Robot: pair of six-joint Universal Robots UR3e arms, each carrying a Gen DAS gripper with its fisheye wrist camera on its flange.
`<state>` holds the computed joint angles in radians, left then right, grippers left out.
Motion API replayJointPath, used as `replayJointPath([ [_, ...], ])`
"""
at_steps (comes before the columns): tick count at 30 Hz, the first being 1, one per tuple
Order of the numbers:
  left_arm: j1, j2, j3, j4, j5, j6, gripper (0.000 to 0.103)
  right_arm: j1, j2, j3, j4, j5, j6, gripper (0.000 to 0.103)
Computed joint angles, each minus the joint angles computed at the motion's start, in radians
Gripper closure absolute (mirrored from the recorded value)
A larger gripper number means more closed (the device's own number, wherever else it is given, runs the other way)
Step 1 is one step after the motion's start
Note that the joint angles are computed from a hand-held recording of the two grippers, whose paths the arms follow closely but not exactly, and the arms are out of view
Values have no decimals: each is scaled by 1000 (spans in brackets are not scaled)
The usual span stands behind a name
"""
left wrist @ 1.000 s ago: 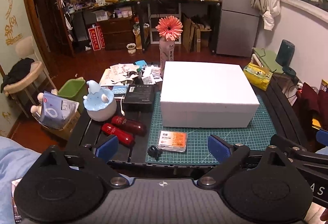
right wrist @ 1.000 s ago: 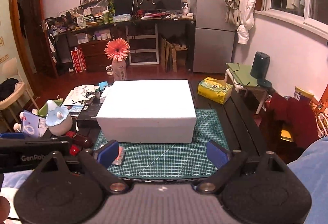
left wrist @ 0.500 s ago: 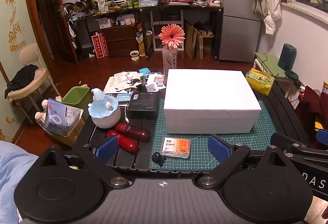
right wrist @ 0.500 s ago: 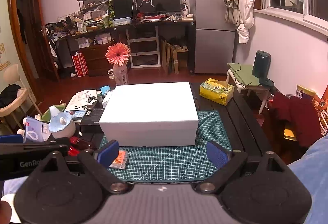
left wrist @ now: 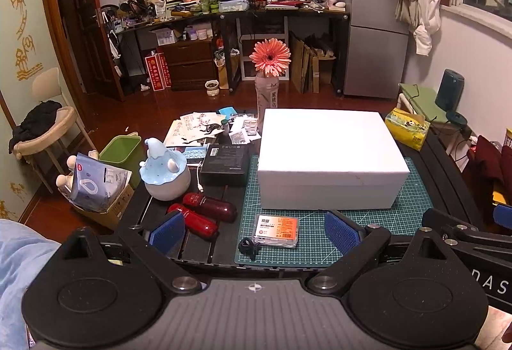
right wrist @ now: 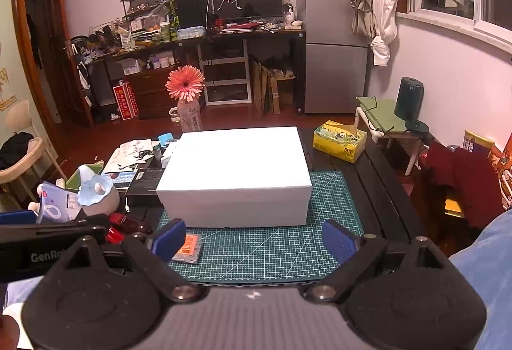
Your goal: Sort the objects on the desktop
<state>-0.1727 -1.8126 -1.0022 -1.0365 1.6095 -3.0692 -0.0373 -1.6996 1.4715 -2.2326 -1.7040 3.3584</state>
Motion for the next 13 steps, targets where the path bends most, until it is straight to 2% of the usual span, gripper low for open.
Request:
replayJointPath([
  [13, 2, 6, -5, 1, -1, -1, 8, 5, -3, 0, 0, -6, 5, 11],
])
